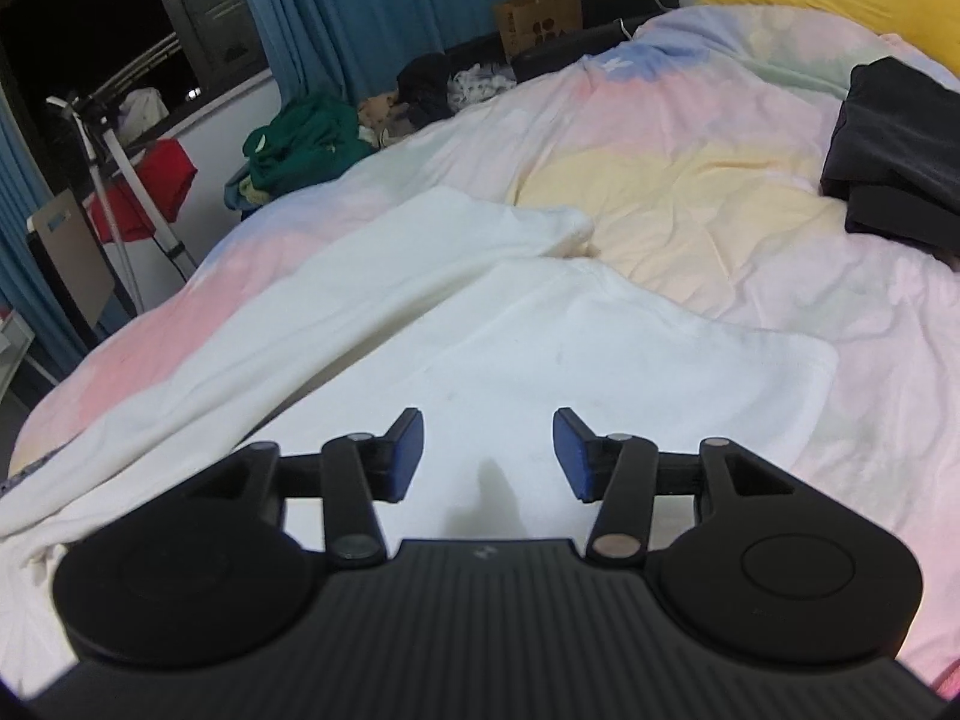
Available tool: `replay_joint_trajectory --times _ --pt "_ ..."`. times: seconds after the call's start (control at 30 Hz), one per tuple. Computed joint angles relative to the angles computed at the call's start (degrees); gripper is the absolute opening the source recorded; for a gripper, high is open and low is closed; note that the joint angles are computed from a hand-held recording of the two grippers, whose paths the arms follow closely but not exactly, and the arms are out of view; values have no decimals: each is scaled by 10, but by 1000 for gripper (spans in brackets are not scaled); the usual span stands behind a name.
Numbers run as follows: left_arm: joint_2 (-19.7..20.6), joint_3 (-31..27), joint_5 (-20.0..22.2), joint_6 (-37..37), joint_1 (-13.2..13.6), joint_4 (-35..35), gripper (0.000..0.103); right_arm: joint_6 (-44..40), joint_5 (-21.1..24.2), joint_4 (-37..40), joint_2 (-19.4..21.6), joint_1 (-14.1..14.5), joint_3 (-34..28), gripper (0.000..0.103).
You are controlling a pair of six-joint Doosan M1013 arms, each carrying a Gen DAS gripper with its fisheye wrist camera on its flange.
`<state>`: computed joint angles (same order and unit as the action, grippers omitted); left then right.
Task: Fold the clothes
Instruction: 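Move both open grippers over the folded white pants bundle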
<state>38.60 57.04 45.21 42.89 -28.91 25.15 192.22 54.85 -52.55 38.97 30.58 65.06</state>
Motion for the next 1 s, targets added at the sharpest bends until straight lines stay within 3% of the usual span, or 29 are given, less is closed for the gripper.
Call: replay_joint_trajectory --times 0.2,0.37,0.63,0.77,1.0 --pt "-3 -7 52 -12 20 -22 86 -28 27 -2 7 4 -14 51" --pt "-1 -17 110 -22 34 -12 86 -30 71 -50 16 16 -30 51" --pt "-22 0 139 -71 62 -73 86 -32 52 -49 12 13 -21 50" --pt "-42 33 121 -128 75 -118 86 40 72 -56 1 11 0 50" --pt "-69 94 57 -171 97 -226 85 284 141 -63 -35 10 70 51"
